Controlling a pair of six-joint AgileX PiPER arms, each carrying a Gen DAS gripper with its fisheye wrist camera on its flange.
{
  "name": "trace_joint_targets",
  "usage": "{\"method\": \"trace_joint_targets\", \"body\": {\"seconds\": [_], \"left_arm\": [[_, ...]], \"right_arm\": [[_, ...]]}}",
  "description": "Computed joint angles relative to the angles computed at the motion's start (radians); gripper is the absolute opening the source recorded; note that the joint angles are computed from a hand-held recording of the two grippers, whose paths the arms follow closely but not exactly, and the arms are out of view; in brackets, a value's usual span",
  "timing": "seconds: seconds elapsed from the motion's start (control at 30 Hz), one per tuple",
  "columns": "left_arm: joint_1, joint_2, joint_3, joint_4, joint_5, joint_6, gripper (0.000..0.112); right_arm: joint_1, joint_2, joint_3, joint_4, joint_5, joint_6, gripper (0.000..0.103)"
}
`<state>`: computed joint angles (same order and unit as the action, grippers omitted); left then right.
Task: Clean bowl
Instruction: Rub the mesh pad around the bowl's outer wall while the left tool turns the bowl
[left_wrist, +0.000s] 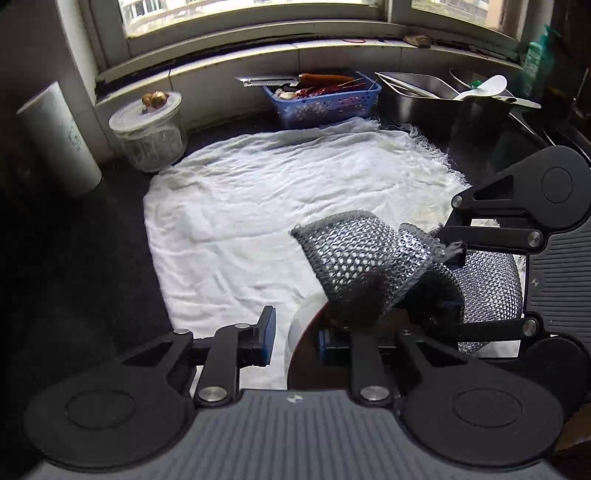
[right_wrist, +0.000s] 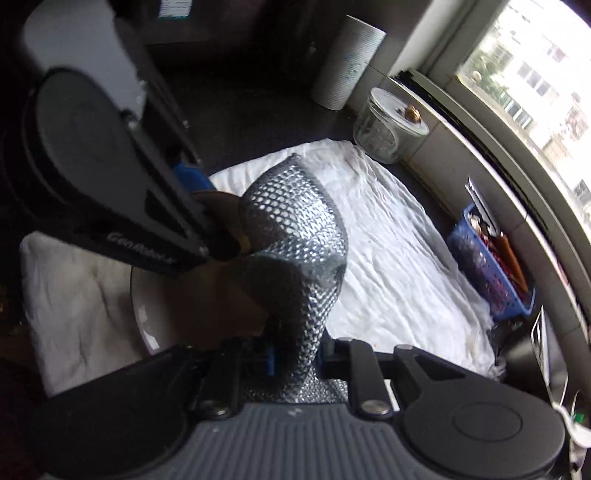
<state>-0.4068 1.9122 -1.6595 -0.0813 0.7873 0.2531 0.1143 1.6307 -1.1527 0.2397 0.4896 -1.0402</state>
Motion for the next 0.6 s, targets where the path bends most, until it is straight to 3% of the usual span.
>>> {"method": "trace_joint_targets", "body": {"seconds": [0.07, 0.17, 0.27, 0.43, 0.6], "left_arm": [[0.021, 0.001, -0.001, -0.05, 0.001, -0.02, 0.012], [0.087, 0.002, 0.027, -0.189, 0.002, -0.048, 0.011], [0.142, 0.003, 0.062, -0.315, 0.007, -0.059, 0.011], [0.198, 0.0, 0.116, -0.445, -0.002, -0.122, 0.011], [0.274, 0.013, 0.21, -0.709, 0.016, -0.121, 0.011]], "right_arm": [[0.0, 0.0, -0.01, -0.007, 0.017, 0.004, 0.02], [-0.101, 0.097, -0.172, 0.169, 0.253, 0.065, 0.02], [-0.182, 0.164, -0.231, 0.311, 0.383, 0.121, 0.022], [-0.243, 0.207, -0.219, 0.477, 0.443, 0.224, 0.022], [-0.303, 0.228, -0.163, 0.653, 0.458, 0.31, 0.022]]}}
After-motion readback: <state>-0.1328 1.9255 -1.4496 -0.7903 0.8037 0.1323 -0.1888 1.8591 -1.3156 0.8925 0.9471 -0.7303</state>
